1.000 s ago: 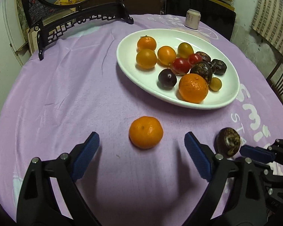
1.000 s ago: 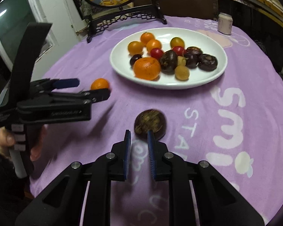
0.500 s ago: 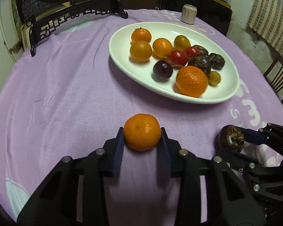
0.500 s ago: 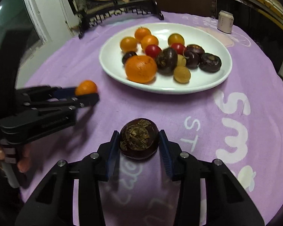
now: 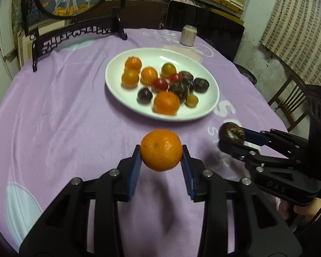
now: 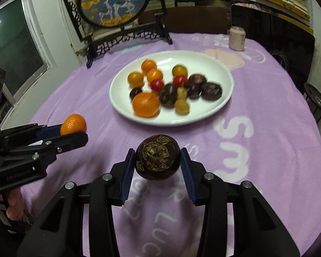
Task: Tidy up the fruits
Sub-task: 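Carry the orange and dark fruit to the plate and open both tools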
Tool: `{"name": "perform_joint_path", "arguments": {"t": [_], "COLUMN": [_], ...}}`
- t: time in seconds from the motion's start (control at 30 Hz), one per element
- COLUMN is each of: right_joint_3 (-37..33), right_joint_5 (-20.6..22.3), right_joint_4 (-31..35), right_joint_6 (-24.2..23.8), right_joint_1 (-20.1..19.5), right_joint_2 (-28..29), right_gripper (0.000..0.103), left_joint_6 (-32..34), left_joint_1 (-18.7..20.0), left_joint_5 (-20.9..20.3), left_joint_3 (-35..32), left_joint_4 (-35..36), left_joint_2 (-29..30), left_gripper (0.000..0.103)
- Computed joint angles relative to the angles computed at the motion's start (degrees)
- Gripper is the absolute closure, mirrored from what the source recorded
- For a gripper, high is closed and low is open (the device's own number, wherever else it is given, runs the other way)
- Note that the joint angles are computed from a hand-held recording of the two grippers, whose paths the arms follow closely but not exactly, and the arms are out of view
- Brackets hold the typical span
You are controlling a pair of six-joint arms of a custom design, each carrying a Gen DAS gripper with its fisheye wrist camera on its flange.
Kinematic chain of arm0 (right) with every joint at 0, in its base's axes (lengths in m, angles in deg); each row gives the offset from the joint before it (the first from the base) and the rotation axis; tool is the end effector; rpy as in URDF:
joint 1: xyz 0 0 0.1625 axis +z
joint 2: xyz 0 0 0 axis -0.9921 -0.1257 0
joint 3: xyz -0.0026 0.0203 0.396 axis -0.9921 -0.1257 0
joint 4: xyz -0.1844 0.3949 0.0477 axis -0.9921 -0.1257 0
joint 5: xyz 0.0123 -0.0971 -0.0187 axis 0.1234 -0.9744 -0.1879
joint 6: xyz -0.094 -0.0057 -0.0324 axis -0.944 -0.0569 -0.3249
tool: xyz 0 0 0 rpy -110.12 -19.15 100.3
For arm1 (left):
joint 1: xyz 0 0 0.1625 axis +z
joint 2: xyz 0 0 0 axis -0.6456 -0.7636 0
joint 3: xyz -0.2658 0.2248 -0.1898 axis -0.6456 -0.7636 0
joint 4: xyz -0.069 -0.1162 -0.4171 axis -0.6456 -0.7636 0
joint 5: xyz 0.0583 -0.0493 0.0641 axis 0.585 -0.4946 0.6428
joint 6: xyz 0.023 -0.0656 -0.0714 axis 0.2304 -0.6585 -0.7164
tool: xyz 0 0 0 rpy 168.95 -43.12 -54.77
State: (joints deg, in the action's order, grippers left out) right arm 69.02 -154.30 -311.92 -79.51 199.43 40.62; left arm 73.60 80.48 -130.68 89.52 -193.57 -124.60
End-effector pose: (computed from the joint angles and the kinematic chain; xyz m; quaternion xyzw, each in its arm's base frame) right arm 0.1912 -0.2406 0.0383 0.0853 -0.8882 0.3449 0.2912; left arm -0.1056 -0.3266 0.1311 0.3498 0.9010 -0.1782 0.1848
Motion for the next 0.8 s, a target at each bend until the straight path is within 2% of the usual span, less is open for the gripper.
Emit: {"name": "perform_joint_path", "arguments": {"t": [0.13,0.27,0.4,0.47,0.6,0.67,0.8], "right_joint_3": [-1.0,-4.0,-8.4,-10.2,-12.6,-13.1,-13.6], "right_joint_5": [0.0,1.3,1.4,3.2,6.7,7.0,7.4], "right_joint_4": [0.5,3.7,4.7,5.6,8.2,8.2,6.5], "right_joint_6": [-6.0,-11.8,-17.6,-19.4,-20.6,-21.0,-23.0], "right_joint_1": [-2.0,-6.2,-10.0,-12.5,-16.1,-16.5,-16.6], "right_joint_2": [-4.0,-7.0,-6.8,-6.8,-6.8,-6.5,-5.4], "right_gripper": [0.06,0.06,0.06,0.06,0.06,0.06,0.059], "left_joint_6": [3.7,6.6,7.4,6.8,5.8,5.5,5.3], "left_joint_1": [2.8,4.8,6.8,7.5,8.9,9.7,9.7], "left_joint_5": [-0.4,2.6,3.0,2.8,2.1,1.3,2.3], "left_joint_3": [-6.5,-15.2,-24.1,-27.5,-32.8,-34.5,-35.5], "left_joint_4": [-0.9,-4.0,-3.4,-2.5,-2.0,-1.7,-1.9], "left_joint_2": [7.6,18.8,28.3,31.9,37.5,39.2,40.8], "left_gripper": [0.066,0.066,0.066,0.066,0.066,0.065,0.062]}}
